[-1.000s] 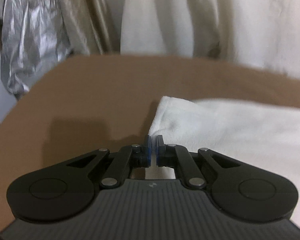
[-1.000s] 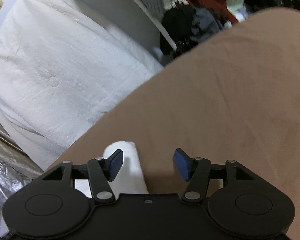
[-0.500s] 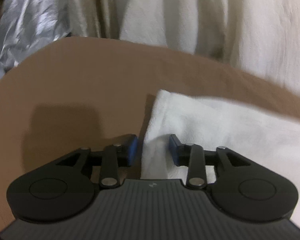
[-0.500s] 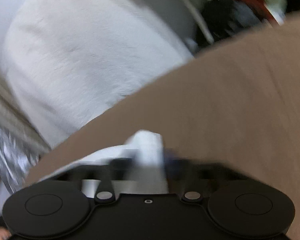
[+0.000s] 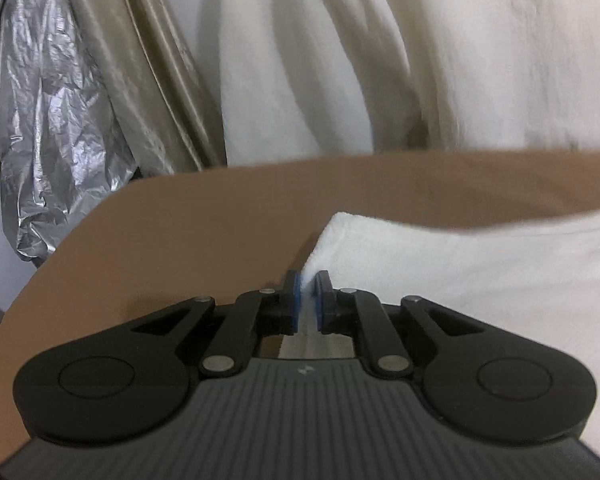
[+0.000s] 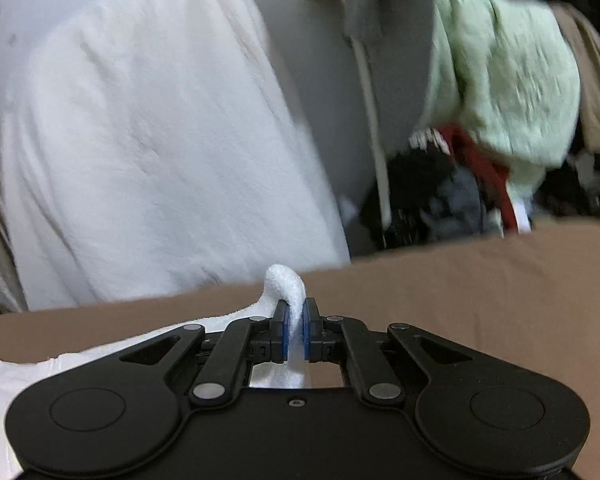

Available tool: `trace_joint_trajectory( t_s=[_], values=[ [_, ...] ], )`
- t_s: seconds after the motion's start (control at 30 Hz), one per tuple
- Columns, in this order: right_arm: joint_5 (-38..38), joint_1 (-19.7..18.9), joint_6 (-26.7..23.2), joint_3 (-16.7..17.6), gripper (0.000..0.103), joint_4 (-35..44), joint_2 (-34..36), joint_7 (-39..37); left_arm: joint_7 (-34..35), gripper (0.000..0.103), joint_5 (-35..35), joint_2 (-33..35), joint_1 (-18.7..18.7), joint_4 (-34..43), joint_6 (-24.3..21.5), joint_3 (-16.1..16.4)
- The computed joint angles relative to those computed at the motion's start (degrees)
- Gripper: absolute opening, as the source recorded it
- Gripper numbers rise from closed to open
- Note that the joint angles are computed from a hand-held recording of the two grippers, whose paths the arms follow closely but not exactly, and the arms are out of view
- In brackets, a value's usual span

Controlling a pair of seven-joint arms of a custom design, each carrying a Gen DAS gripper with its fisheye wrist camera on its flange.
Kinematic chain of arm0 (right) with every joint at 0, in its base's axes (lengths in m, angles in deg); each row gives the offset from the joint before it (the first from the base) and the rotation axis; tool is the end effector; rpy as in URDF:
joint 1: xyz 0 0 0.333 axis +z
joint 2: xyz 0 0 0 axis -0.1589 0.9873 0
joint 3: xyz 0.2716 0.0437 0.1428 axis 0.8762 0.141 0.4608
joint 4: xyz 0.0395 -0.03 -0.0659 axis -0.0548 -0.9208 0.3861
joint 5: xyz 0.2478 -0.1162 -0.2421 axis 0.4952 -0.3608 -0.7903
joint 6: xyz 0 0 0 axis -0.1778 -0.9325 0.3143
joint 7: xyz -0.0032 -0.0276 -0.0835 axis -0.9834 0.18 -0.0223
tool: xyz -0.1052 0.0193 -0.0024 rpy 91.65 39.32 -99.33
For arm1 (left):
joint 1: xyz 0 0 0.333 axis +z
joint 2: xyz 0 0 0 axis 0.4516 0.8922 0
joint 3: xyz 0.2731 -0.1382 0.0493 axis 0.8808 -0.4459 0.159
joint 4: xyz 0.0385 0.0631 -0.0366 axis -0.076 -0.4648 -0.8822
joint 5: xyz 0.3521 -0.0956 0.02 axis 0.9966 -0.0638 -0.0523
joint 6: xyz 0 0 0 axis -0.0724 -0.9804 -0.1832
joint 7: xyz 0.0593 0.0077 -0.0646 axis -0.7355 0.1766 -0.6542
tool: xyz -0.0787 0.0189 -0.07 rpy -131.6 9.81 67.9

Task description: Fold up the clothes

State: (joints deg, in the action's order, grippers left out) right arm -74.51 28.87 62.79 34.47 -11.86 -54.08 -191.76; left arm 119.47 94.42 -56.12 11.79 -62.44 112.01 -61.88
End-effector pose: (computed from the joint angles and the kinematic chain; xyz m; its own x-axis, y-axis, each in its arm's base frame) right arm 0.4517 0.4080 0.5270 -0.4292 -0.8744 -0.2261 -0.3861 0.4039 -0.8294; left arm 0.6709 -0.1930 0.4884 -0.1079 -0.9548 -0.2769 -0.6232 0.2820 -0.7295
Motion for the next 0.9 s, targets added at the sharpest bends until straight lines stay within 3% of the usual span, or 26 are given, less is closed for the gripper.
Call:
trace_joint_trajectory(
  t_s=[0.07, 0.1, 0.13, 0.17, 0.37, 0.47, 0.53, 0.57, 0.6, 0.63, 0.67, 0.73, 0.77, 0.8, 0.83, 0.9],
  values=[
    [2.75, -0.99, 2.24, -0.38, 0.006, -1.20, 1.30, -0.11, 3.20, 0.032, -0.95, 2.54, -0.97, 3.59, -7.22, -0.57],
    [4.15, -1.44, 3.61, -0.65, 0.007, -1.77, 2.09, -0.27, 2.02, 0.036, 1.28, 2.25, -1.83, 3.21, -6.86, 0.43],
    [4.85, -1.60, 4.55, -0.94, 0.007, -2.15, 2.67, 0.04, 1.28, 0.049, 2.73, 1.91, -2.21, 3.19, -7.02, 0.99],
    [4.86, -1.48, 5.07, -1.24, 0.007, -2.39, 2.99, 0.86, 1.56, 0.055, 1.63, 1.55, -1.41, 3.42, -7.37, 0.40],
    [6.07, 0.15, 0.92, -1.86, 0.007, 1.58, 3.63, -4.89, 13.30, 0.057, -27.21, 0.12, 11.32, 2.82, 0.39, -10.38],
    [4.73, -1.11, 7.09, -2.18, 0.009, -3.32, -0.30, -0.65, 17.08, 0.068, -34.52, 3.65, 12.00, 7.92, -2.50, -11.88],
    [4.89, -2.75, 11.74, -1.98, 0.018, -7.20, -3.08, 3.87, 19.71, 0.069, -37.24, 7.01, 11.29, 12.85, -7.40, -11.96],
    [5.42, -3.76, 14.19, -1.86, 0.028, -9.36, -4.58, 6.15, 20.82, 0.067, -37.83, 8.53, 10.57, 15.01, -9.86, -11.69],
    [6.55, -4.92, 16.93, -1.74, 0.037, -11.57, -5.98, 7.93, 20.66, 0.066, -36.75, 9.07, 9.06, 15.35, -10.12, -10.26],
    [7.98, -6.08, 19.63, -1.58, 0.058, -13.53, -7.08, 9.21, 20.48, 0.031, -34.75, 8.97, 7.46, 14.65, -8.99, -8.63],
    [7.73, -7.28, 23.12, -1.56, 0.067, -15.46, -7.86, 11.20, 20.62, 0.005, -33.26, 8.08, 6.22, 12.97, -7.63, -7.86],
    [2.52, -9.77, 31.37, -1.83, 0.067, -18.72, -8.48, 17.86, 15.99, 0.005, -26.35, 5.76, 1.23, 10.13, -5.11, -3.33],
    [0.34, -10.67, 33.65, -1.73, 0.058, -19.24, -8.39, 19.01, 12.75, 0.005, -20.92, 4.41, -1.70, 8.41, -3.06, -0.40],
    [-0.66, -11.18, 34.26, -1.44, 0.036, -18.99, -8.07, 17.38, 8.53, 0.005, -14.28, 2.98, -4.55, 6.51, 0.11, 3.04],
    [-1.20, -11.37, 33.76, -1.05, 0.008, -18.44, -7.76, 15.19, 3.20, 0.005, -7.82, 1.99, -7.03, 5.46, 2.98, 6.57],
    [-6.64, -10.04, 25.88, 0.59, 0.007, -16.06, -7.63, 15.78, -8.14, 0.005, 1.23, 0.51, -9.97, 4.19, 7.83, 11.92]
  ],
)
